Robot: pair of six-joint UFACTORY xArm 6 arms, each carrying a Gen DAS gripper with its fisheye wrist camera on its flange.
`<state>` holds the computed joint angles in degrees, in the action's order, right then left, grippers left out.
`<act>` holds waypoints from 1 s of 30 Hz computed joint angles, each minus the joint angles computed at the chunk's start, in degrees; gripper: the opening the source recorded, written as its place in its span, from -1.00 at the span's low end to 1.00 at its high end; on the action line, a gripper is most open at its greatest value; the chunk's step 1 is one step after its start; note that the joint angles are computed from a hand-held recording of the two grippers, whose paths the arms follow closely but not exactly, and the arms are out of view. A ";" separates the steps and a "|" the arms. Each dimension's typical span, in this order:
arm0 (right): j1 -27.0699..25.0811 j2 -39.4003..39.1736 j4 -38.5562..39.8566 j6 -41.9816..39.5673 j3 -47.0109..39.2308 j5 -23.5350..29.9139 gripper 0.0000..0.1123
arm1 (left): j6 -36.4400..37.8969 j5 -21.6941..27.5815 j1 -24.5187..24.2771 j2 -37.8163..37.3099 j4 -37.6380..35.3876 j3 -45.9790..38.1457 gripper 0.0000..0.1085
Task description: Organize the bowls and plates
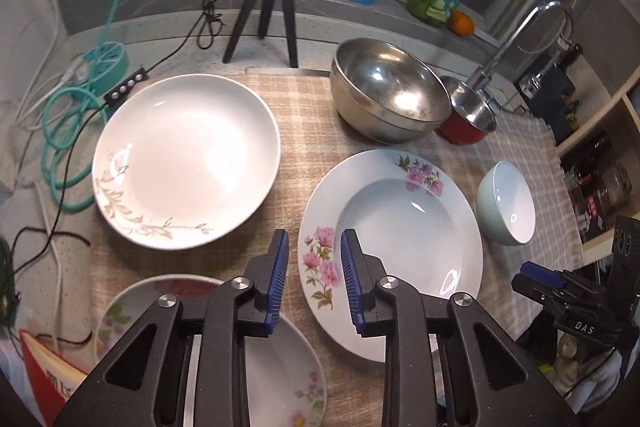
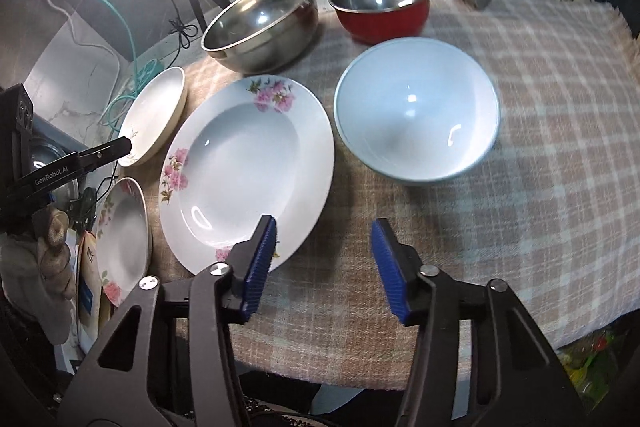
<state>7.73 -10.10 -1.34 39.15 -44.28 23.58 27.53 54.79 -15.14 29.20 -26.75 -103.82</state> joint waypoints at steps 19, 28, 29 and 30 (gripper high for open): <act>-0.46 4.88 11.97 -7.38 -1.18 -1.39 -0.49 | -1.63 15.72 -0.98 19.41 4.34 -28.07 -0.71; -0.17 6.44 16.75 -11.02 -2.17 -2.04 -0.49 | -3.90 21.46 -0.91 26.25 5.50 -39.33 -0.71; -0.18 6.61 17.24 -11.34 -2.29 -2.07 -0.49 | -4.11 22.06 -1.01 26.93 5.79 -40.50 -0.71; -0.18 6.77 17.76 -11.61 -2.38 -2.09 -0.50 | -4.08 22.56 -1.03 27.48 5.77 -41.43 -0.71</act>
<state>7.55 -3.33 16.42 27.54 -46.66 21.49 23.45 77.34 -16.17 56.68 -20.97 -145.25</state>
